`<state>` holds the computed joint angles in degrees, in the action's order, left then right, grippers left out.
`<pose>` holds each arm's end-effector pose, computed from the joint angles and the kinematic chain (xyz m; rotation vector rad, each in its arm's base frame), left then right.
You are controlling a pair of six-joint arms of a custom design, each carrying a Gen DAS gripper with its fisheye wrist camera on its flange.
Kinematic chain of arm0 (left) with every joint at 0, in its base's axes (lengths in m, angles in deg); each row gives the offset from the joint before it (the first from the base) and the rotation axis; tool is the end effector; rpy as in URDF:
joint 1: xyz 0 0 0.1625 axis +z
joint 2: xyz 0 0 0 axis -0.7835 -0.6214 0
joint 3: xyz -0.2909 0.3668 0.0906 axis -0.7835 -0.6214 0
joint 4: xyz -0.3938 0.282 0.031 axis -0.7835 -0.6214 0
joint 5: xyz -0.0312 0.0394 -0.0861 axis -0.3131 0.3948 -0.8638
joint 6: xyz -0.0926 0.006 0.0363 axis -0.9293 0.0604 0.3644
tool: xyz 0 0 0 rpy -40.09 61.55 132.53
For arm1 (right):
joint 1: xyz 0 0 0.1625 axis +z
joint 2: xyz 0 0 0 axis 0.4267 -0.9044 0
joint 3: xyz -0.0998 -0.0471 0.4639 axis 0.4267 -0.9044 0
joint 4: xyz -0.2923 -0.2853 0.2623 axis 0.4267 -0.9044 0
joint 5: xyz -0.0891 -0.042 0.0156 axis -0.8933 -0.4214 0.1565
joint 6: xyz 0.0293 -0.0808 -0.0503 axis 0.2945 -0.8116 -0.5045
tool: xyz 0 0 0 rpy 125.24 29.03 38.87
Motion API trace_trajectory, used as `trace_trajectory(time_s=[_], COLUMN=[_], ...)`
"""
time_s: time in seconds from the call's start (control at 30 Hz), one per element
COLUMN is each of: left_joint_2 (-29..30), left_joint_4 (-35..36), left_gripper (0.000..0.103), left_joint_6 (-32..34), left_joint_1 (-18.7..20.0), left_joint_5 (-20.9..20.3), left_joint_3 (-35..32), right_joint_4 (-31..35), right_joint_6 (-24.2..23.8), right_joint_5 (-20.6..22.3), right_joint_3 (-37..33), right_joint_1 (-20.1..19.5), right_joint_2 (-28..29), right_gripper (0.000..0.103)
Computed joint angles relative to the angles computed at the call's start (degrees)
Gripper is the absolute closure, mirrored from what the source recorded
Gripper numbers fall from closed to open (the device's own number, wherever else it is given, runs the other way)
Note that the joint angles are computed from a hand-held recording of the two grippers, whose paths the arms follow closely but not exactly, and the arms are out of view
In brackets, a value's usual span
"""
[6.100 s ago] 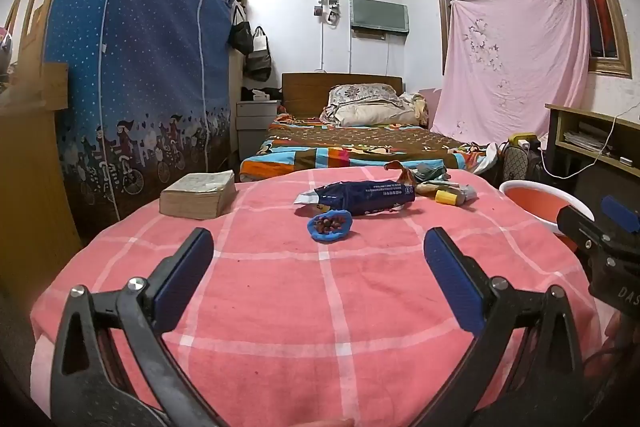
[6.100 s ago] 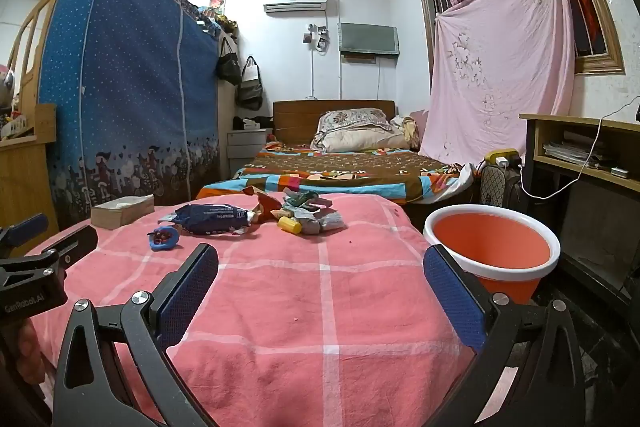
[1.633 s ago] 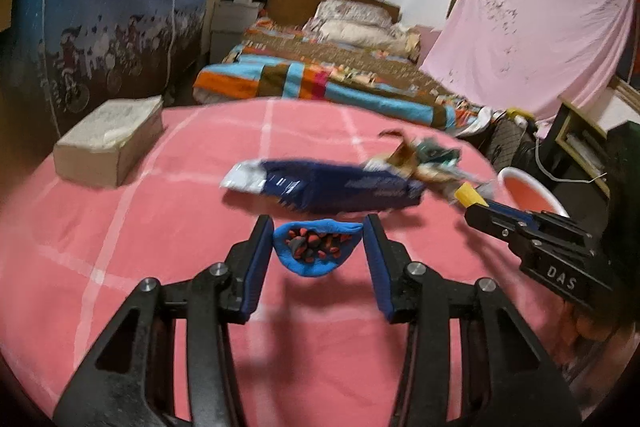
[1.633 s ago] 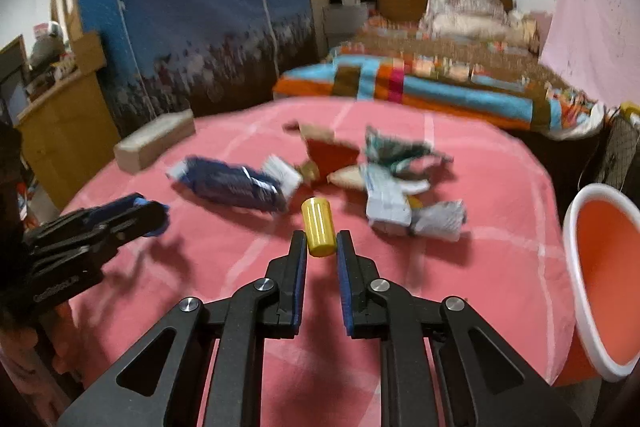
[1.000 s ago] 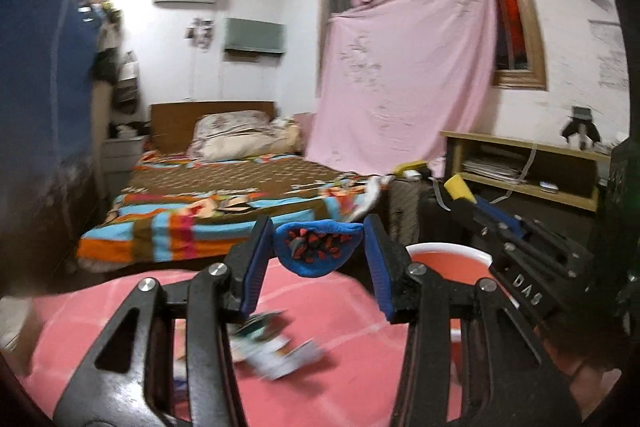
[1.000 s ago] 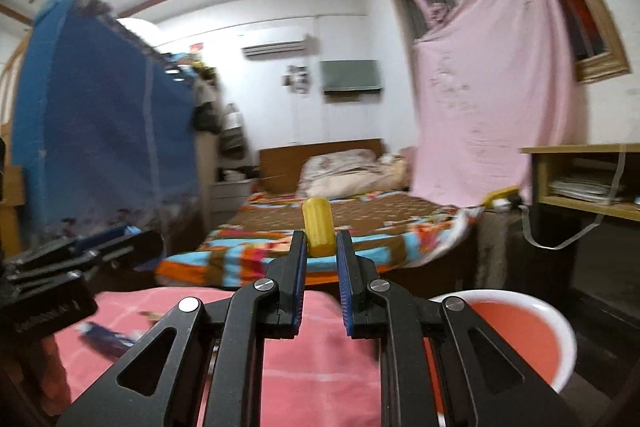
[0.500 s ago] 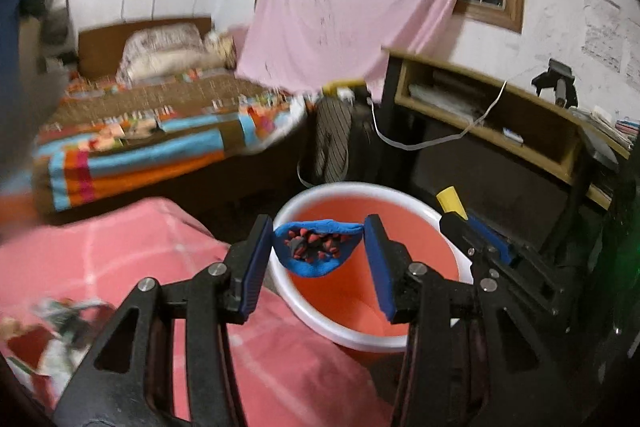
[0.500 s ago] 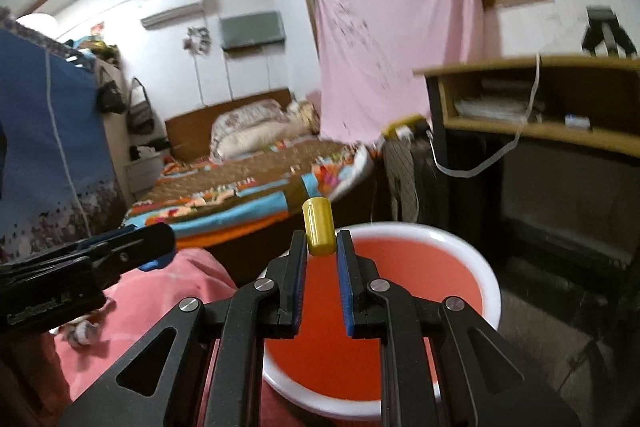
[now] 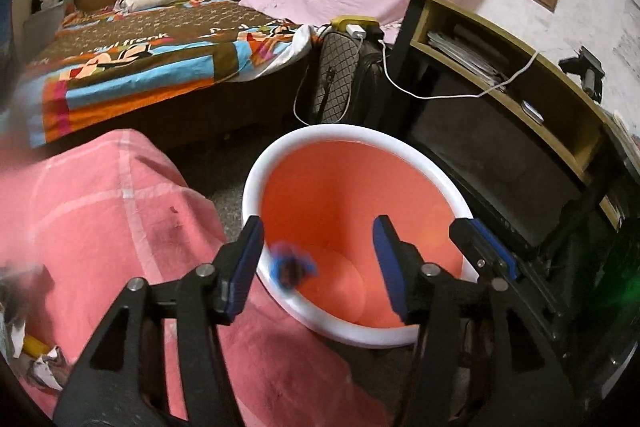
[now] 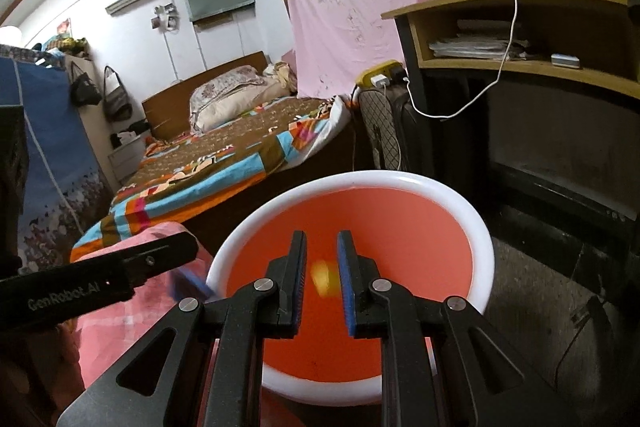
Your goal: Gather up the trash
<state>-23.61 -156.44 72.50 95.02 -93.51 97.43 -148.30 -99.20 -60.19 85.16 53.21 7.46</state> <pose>-0.3501 -0.6083 -0.0341 0.4999 2.4907 -0.9473 0.0197 -0.5620 0.2580 0.4253 -2.3119 1.3706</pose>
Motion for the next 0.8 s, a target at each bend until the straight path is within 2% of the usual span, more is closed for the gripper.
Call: trace_trajectory(time_s=[0.23,0.33,0.37,0.4,0.57,0.63,0.7,0.73,0.8], left_joint_2=[-1.61,-2.57,-2.81,-3.12,-3.81,-3.83,-3.87,-3.69,-2.73], left_joint_4=[-3.53,-7.88,-9.76,-12.41,-23.59,-30.18,-36.71,-40.71,-49.56], left_gripper=[0.060,0.056,0.053,0.052,0.038,0.034,0.028,0.019,0.016], left_joint_6=[-1.47,-0.62,0.04,0.94,5.39,8.47,11.65,13.99,20.26], left_joint_1=[-0.88,-2.06,-2.54,-3.28,-6.18,-7.50,-8.80,-9.52,-10.86], left_joint_5=[2.48,5.28,6.53,8.34,16.14,19.76,22.78,24.51,28.11], left_joint_3=[2.85,5.30,6.15,7.36,11.21,12.75,14.12,14.69,14.99], right_joint_4=[-1.26,-3.69,-4.57,-5.58,-11.72,-14.00,-15.82,-17.33,-18.93], right_joint_6=[0.06,-0.73,-0.90,-1.08,-2.30,-2.72,-3.09,-3.45,-4.24], right_joint_5=[2.23,4.55,5.53,6.74,11.32,12.93,14.10,15.31,16.50], right_joint_3=[0.44,1.43,1.84,2.33,4.57,5.38,5.87,6.34,6.90], right_joint_1=[0.20,0.47,0.51,0.56,1.63,2.18,2.81,3.04,3.66], right_joint_2=[-0.30,-0.54,-0.64,-0.81,-0.88,-0.69,-0.37,-0.07,0.30], right_gripper=[0.085,0.073,0.066,0.061,0.053,0.045,0.021,0.019,0.015])
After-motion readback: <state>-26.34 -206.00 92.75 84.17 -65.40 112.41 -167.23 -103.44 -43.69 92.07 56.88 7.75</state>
